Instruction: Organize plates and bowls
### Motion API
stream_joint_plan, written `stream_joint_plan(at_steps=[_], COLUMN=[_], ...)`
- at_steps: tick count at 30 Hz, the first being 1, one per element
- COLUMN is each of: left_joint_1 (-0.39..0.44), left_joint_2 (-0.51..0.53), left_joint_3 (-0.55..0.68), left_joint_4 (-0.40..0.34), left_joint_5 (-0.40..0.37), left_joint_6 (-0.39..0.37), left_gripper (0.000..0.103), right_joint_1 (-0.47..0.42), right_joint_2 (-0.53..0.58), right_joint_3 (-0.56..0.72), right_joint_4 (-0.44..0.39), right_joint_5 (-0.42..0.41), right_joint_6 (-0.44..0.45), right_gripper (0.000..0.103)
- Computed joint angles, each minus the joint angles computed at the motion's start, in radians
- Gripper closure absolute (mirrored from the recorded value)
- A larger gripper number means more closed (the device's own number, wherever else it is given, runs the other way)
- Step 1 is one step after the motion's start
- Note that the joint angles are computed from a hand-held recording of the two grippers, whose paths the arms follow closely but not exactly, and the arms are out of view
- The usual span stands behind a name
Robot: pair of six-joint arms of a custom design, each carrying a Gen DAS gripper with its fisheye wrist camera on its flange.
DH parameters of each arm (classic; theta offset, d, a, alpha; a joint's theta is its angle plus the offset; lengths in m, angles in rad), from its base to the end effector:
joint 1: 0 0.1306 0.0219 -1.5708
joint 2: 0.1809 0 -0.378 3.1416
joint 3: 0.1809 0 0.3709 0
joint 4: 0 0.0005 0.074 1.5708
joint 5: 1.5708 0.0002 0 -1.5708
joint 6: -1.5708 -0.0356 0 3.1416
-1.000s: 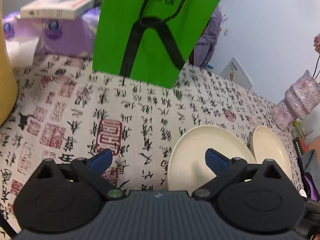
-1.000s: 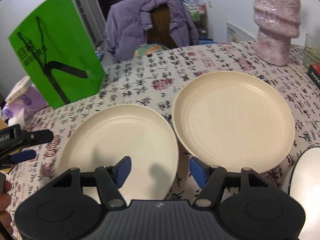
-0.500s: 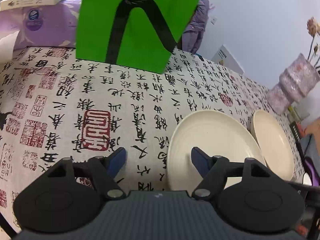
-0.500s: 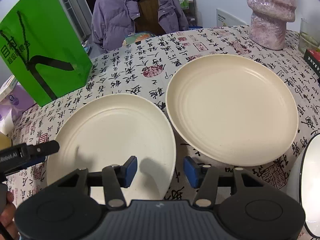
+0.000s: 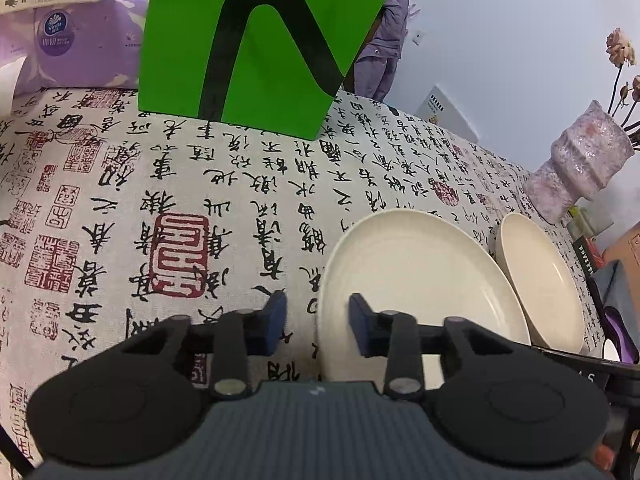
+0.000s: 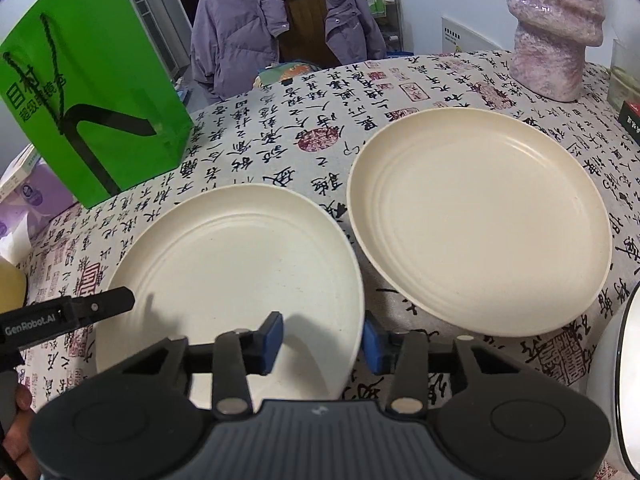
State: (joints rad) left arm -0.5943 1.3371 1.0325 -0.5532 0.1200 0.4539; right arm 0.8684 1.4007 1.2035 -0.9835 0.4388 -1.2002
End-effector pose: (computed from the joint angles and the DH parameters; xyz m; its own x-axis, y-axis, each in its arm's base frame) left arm 0.3512 -0.2431 0.3140 -0.8355 0.0392 -0.5482 0.2831 0.8856 -0.3682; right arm 0.2897 0.3180 0.3376 -0.7632 0.4044 -0.5040 0.3445 0.9145 0.2121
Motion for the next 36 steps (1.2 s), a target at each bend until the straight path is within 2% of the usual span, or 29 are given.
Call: stream_joint_plan(at_steps=[4, 7, 15, 19, 26, 36], left_joint_1=[0.002, 0.006, 0.010, 0.001, -0.010, -0.012], left_joint_2=[0.001, 0.001, 0.000, -0.001, 0.000, -0.026], left_joint_3=[0.000, -0.002, -0.005, -0.005, 0.001, -0.011], left_joint_4=[-0.002, 0.002, 0.010, 0.011, 0.004, 0.028], left_joint_5=[0.003, 0.006, 0.010, -0.013, -0.054, -0.098], left_joint_6=[0.009, 0.024, 0.041, 0.043, 0.052, 0.068], left_gripper=[0.080, 0.082, 0.083, 0.083, 0.083, 0.083], right_joint_1=[0.001, 0.003, 0.003, 0.007, 0.021, 0.044], right_joint_2=[-0.004, -0.007, -0.011, -0.003, -0.009, -0.009], right_joint_3=[-0.006, -0.012, -0.019, -0.012, -0.029, -0.016], right_joint_4=[0.010, 0.024, 0.036, 0.028, 0.063, 0.081], right_joint_5=[-0.002, -0.005, -0.003, 0.006, 0.052, 0.118], right_joint_6=[0.000, 0.005, 0.010, 0.016, 0.022, 0.081], right_gripper=[0.081, 0.088, 0.087, 0.086, 0.091, 0.091])
